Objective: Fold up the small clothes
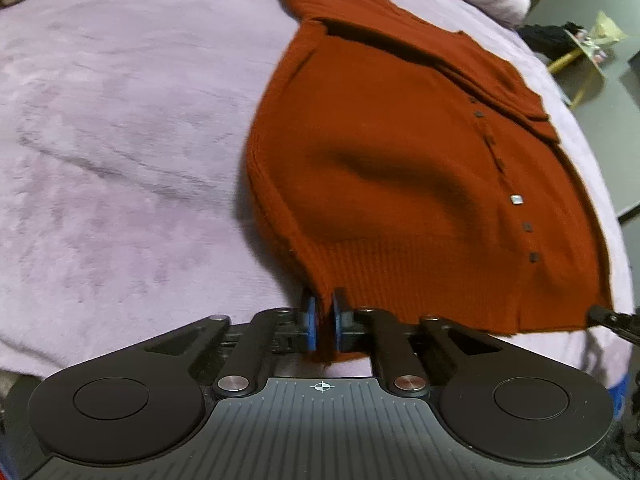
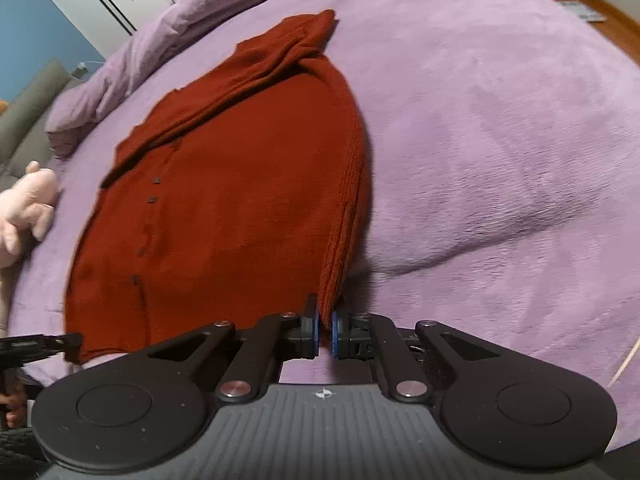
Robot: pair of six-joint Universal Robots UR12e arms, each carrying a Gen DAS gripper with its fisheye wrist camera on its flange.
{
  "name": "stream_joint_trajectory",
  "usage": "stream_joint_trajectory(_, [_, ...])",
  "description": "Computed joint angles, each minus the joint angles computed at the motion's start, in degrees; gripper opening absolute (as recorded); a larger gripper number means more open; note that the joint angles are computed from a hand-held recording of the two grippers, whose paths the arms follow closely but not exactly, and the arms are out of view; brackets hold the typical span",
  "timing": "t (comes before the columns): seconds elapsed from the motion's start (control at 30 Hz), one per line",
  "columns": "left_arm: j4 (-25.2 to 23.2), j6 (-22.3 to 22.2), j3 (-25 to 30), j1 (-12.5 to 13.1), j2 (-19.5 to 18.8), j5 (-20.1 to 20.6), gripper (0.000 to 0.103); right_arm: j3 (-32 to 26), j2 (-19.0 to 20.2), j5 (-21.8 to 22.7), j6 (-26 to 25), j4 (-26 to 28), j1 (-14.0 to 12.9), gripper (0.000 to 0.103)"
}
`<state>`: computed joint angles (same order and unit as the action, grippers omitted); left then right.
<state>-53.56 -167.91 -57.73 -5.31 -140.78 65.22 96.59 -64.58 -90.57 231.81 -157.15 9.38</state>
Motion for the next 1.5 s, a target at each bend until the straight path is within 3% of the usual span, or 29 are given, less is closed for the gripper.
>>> stream_joint_trajectory(0.1, [0.3, 1.54, 0.78, 0.43, 0.03, -3.33, 0.008, 1.94, -0.07, 5.36, 5.48, -8.3, -1.62, 0.004])
stream_joint_trajectory(0.23, [6.42, -4.01, 3.19, 1.17, -0.88, -9.03, 0.008, 0.94, 0.95, 4.47, 7.7, -14.39, -2.69, 0.004])
stream_joint_trajectory(0.4, [13.12, -13.33, 11.67, -0.09, -5.81, -4.22, 0.008, -5.73, 4.22, -3.45, 1.82, -11.4, -2.52, 0.004])
stream_joint_trajectory(0.5, [14.1, -15.1, 16.4, -1.42, -8.87, 0.98, 0.008, -9.47, 6.46, -8.6, -0.4, -8.1, -2.4, 0.004])
stream_joint_trajectory(0.57, [13.72, -14.4, 19.1, -2.22, -10.59, 5.01, 0.009, -11.4, 7.69, -11.21, -1.78, -5.51, -2.25, 0.006])
stream_joint_trajectory(0.63, [13.78, -13.09, 19.72, -2.25, -11.1, 6.3, 0.022, -11.97, 8.0, -13.22, -4.86, -4.04, -1.99, 0.01])
stream_joint_trajectory(0.67, [14.48, -12.45, 19.39, -2.07, -11.09, 5.69, 0.026, -11.96, 8.05, -13.84, -7.23, -4.15, -1.86, 0.01])
stream_joint_trajectory(0.73, [14.43, -9.61, 19.39, -1.55, -11.39, 3.02, 0.038, -11.67, 7.98, -14.04, -13.28, -4.55, -1.74, 0.03])
stream_joint_trajectory(0.83, [9.03, -1.72, 21.49, -1.25, -12.34, 0.78, 0.04, -11.67, 7.91, -11.95, -19.97, -3.22, -2.11, 0.04])
stream_joint_trajectory(1.0, [3.42, 7.62, 24.22, -2.43, -13.74, 5.01, 0.041, -14.14, 9.31, -10.84, -25.24, 2.66, -2.4, 0.041])
stream_joint_trajectory(1.1, [1.67, 9.0, 26.03, -2.56, -14.81, 4.38, 0.04, -14.92, 9.93, -10.52, -27.92, 3.77, -2.45, 0.041])
stream_joint_trajectory(1.23, [-1.31, 12.97, 29.1, -2.95, -16.35, 4.84, 0.049, -15.41, 10.38, -10.78, -29.43, 4.44, -2.57, 0.041])
stream_joint_trajectory(1.37, [-5.63, 11.79, 34.4, -2.88, -19.02, 3.13, 0.051, -15.62, 10.65, -9.12, -28.23, 5.02, -3.31, 0.042])
stream_joint_trajectory(1.47, [-6.81, 11.52, 35.69, -2.95, -19.52, 2.3, 0.043, -15.6, 10.69, -7.7, -29.0, 4.5, -3.4, 0.042])
stream_joint_trajectory(1.5, [-6.09, 12.13, 34.84, -2.98, -19.08, 2.19, 0.035, -15.62, 10.7, -7.88, -29.74, 4.4, -3.26, 0.038])
